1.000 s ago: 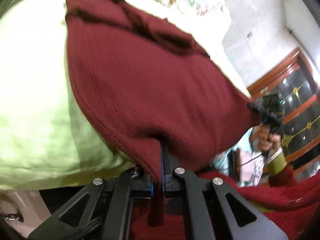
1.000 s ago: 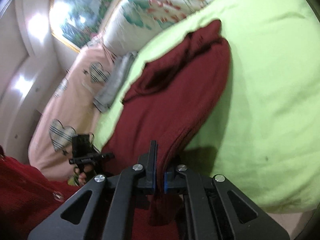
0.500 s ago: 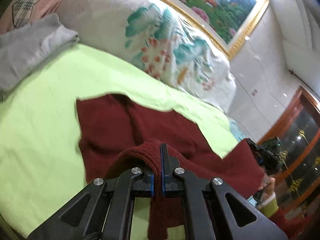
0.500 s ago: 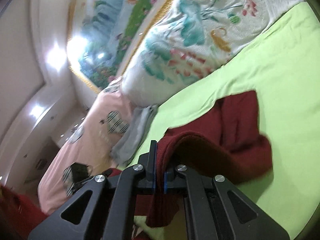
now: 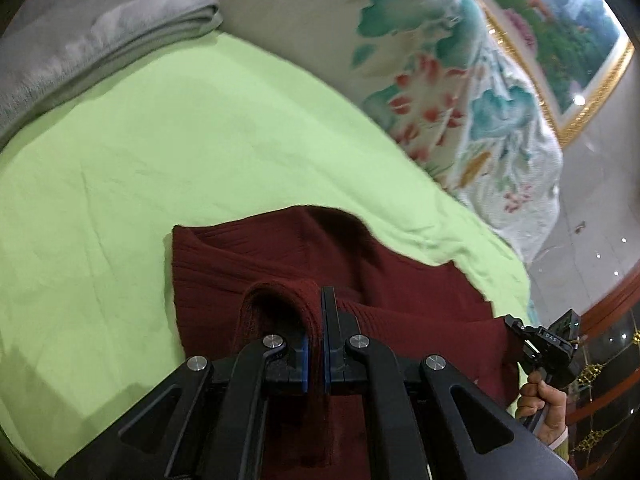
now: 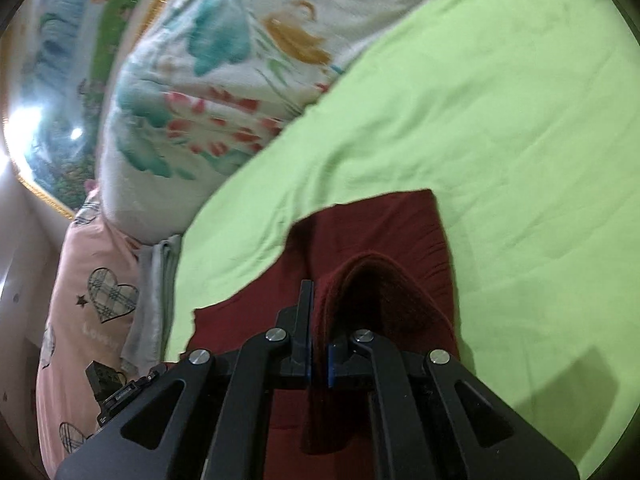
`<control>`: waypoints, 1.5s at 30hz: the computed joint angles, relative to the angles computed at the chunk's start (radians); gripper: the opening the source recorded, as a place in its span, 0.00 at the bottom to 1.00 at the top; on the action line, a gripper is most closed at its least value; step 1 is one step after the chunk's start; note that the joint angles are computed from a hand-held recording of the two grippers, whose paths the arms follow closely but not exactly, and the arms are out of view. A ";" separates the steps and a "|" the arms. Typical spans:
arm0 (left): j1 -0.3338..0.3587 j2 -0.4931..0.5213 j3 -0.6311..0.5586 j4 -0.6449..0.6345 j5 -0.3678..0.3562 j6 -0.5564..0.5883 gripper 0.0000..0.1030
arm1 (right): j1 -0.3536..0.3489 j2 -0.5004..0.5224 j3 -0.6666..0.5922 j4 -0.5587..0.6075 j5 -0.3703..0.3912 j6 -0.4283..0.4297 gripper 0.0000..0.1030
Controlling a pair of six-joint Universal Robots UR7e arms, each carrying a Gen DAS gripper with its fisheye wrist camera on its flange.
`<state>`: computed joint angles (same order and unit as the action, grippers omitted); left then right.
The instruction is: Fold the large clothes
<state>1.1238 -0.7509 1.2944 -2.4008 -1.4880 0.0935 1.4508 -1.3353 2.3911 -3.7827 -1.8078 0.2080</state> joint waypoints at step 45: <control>-0.020 0.015 -0.019 0.047 0.016 -0.030 0.49 | 0.163 0.197 -0.109 -0.140 -0.247 -0.172 0.41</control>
